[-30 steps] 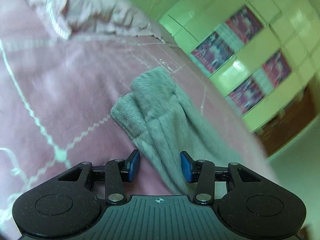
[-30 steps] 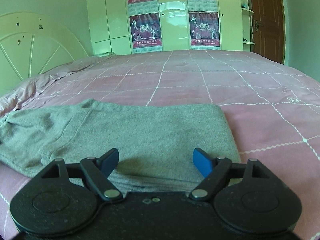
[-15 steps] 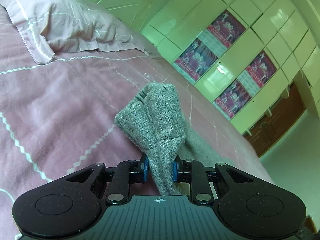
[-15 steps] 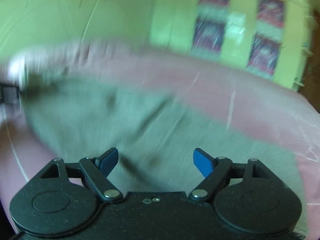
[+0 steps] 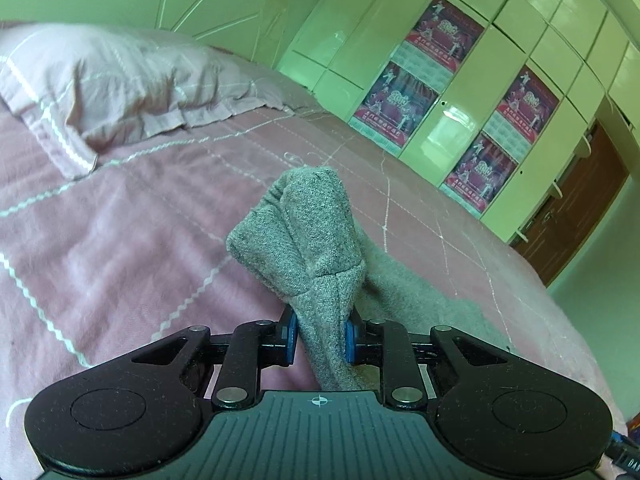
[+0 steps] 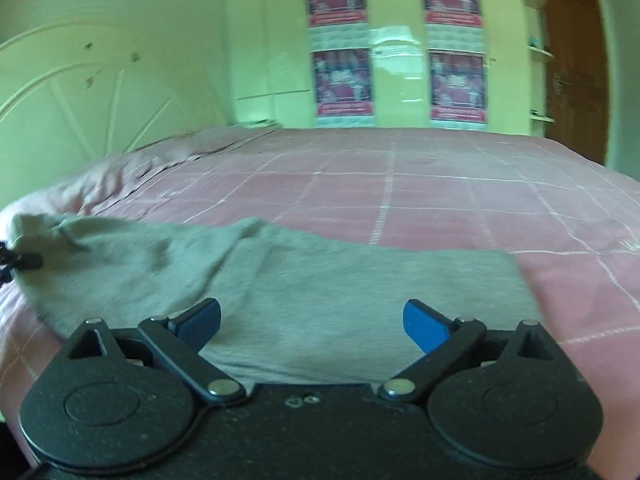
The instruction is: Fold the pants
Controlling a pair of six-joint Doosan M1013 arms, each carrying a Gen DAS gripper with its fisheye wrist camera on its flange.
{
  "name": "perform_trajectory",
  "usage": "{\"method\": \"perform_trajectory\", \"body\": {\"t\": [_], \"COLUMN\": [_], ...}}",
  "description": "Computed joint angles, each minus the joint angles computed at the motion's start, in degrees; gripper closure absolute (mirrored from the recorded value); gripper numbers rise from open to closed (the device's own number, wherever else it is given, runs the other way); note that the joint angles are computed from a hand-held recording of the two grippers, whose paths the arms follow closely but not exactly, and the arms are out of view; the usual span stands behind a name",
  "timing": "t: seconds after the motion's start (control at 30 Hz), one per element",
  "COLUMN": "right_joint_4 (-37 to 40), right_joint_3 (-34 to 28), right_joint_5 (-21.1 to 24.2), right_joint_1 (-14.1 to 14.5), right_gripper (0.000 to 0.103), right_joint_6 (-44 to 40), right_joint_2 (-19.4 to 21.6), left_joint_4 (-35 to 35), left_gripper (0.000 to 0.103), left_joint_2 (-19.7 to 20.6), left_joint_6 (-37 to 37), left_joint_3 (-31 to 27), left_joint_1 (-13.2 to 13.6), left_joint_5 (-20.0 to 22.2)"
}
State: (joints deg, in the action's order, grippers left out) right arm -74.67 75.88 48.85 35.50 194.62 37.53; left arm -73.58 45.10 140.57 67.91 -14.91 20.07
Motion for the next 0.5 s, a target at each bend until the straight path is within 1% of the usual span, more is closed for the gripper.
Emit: {"method": "perform_trajectory", "body": {"t": [0.07, 0.13, 0.23, 0.27, 0.3, 0.37, 0.4, 0.43, 0.5], "right_joint_4": [-1.24, -3.26, -5.24, -5.75, -6.28, -7.21, -7.47, -7.49, -6.68], "right_joint_3": [2.78, 5.37, 9.02, 10.22, 11.52, 14.11, 15.3, 16.39, 18.25], "right_joint_5": [1.07, 2.52, 4.85, 5.49, 6.14, 7.37, 8.11, 8.75, 10.45], "right_joint_1": [-0.39, -0.6, -0.81, -0.91, -0.98, -0.98, -0.92, -0.93, -0.88], "right_gripper": [0.008, 0.008, 0.007, 0.007, 0.007, 0.007, 0.007, 0.007, 0.007], "right_joint_6": [4.06, 8.7, 16.42, 19.3, 22.42, 28.54, 31.33, 33.72, 38.93], "right_joint_2": [-1.56, -2.93, -4.92, -5.59, -6.3, -7.61, -8.18, -8.73, -9.66], "left_joint_4": [1.73, 1.47, -6.15, -7.36, -9.39, -15.61, -16.31, -15.22, -11.43], "left_gripper": [0.08, 0.08, 0.08, 0.08, 0.08, 0.081, 0.081, 0.081, 0.081], "left_joint_2": [-1.06, -2.22, -3.64, -3.89, -3.96, -3.71, -3.71, -3.68, -3.02], "left_joint_6": [1.05, 5.0, 17.81, 20.89, 24.49, 32.56, 34.59, 35.38, 33.87], "left_joint_3": [0.46, 0.83, 0.54, -0.03, -0.77, -2.44, -3.18, -3.95, -5.8], "left_joint_1": [-0.72, -1.89, -4.32, -5.3, -6.28, -7.91, -9.01, -10.26, -12.43], "left_joint_5": [-1.57, -3.47, -5.06, -5.3, -4.98, -1.25, 0.0, 0.89, 4.85]}}
